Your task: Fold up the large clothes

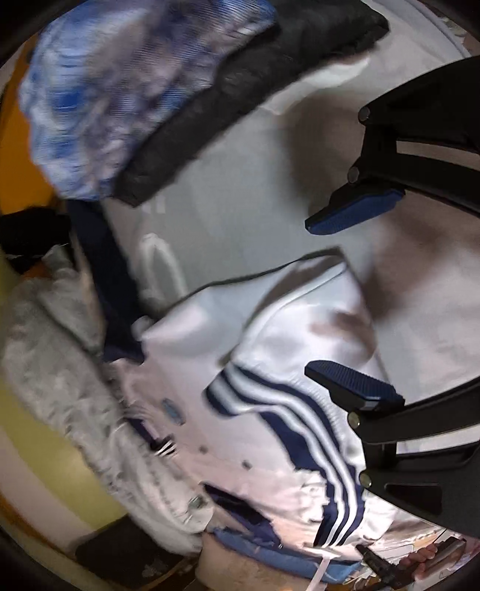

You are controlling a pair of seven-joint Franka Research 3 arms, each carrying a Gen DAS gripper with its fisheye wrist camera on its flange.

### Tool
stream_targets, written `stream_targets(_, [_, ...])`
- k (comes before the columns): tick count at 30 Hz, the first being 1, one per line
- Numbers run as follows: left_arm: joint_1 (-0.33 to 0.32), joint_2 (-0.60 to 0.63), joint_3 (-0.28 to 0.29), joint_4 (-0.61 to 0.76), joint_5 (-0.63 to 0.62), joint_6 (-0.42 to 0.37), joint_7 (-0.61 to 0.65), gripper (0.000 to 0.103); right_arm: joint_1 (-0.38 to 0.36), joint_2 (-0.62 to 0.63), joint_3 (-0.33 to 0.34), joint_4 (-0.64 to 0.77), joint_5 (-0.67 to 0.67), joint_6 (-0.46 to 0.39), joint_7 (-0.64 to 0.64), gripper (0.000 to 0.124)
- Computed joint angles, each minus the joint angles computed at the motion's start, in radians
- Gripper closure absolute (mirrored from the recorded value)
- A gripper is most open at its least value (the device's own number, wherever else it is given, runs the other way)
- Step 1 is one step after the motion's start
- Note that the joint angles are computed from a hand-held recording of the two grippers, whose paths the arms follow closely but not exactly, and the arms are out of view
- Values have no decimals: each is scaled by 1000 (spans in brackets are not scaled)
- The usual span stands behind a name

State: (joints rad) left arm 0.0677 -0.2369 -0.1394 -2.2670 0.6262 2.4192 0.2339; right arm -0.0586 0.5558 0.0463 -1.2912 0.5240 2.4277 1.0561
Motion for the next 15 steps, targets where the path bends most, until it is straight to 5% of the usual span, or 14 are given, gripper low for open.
stream_targets(3, [-4,-1,-15,7,44,4,-12,55,-16,50,-4,71,12,-97,93,61])
stream_targets(5, [-10,-3,-19,8,55,21,-13,52,-53,65,24,95,73,-141,105,77])
stream_targets(6, [-12,-2,-20,9,60,25,-11,51,-64,71,34,106,93,-162,99,97])
stream_targets(8, [-18,11,-27,25,75,19,2,51,-72,59,44,83,127,-149,76,110])
stream_targets(10, [-25,25,-35,45,98,-7,9,51,-67,-9,57,-26,176,-21,-2,116])
stream_targets(13, [-35,29,-34,52,114,-16,16,51,-47,-133,104,-208,255,258,-298,117])
stream_targets(15, [-40,34,-32,56,114,-26,25,51,71,-137,2,-244,131,380,-283,116])
